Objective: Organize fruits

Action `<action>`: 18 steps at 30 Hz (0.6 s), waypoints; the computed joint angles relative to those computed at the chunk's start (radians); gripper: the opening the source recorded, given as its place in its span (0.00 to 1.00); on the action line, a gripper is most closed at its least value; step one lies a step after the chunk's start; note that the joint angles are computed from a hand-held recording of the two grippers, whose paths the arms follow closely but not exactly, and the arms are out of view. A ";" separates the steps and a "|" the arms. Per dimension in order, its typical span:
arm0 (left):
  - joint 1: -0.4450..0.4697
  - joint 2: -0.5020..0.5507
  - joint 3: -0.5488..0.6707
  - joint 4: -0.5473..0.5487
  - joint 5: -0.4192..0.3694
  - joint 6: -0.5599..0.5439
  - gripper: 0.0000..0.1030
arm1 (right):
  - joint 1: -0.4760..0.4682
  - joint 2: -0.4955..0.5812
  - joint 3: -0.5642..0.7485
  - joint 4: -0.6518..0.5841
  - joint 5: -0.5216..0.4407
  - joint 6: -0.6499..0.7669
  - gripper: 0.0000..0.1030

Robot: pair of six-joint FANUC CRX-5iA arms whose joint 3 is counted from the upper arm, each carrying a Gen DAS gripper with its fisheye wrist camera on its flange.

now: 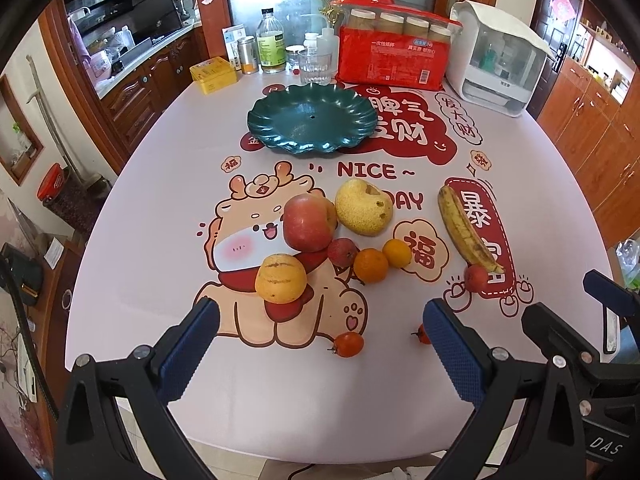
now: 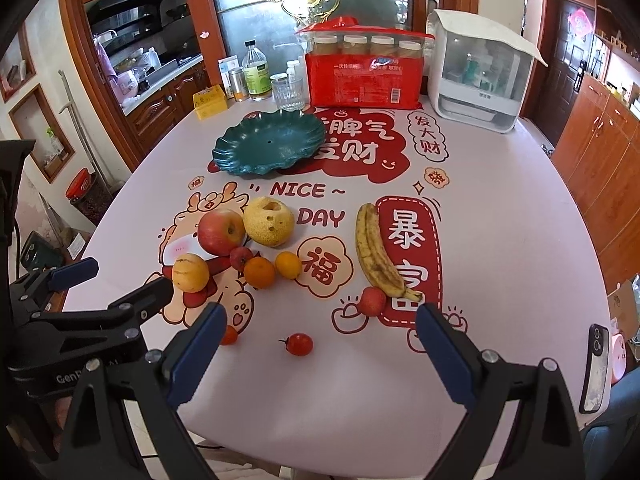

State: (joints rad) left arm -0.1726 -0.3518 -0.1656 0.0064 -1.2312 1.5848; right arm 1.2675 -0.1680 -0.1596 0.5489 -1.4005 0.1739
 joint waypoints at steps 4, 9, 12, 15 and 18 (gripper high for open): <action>0.000 0.010 0.003 0.005 -0.001 -0.008 0.98 | -0.005 0.006 0.006 -0.008 -0.006 -0.009 0.93; -0.003 0.015 0.007 0.003 -0.001 -0.006 0.98 | -0.006 0.006 0.003 -0.008 -0.006 -0.022 0.93; -0.006 0.023 0.015 -0.002 -0.006 0.000 0.98 | -0.005 0.006 0.002 -0.003 -0.008 -0.029 0.93; -0.008 0.030 0.022 -0.006 -0.008 0.004 0.98 | -0.003 0.005 0.002 0.002 -0.011 -0.035 0.93; -0.009 0.032 0.026 -0.010 -0.007 0.008 0.98 | -0.001 0.003 0.001 0.008 -0.012 -0.039 0.93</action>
State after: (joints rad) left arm -0.1812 -0.3196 -0.1397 -0.0038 -1.2386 1.5926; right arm 1.2670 -0.1648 -0.1583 0.5573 -1.4128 0.1351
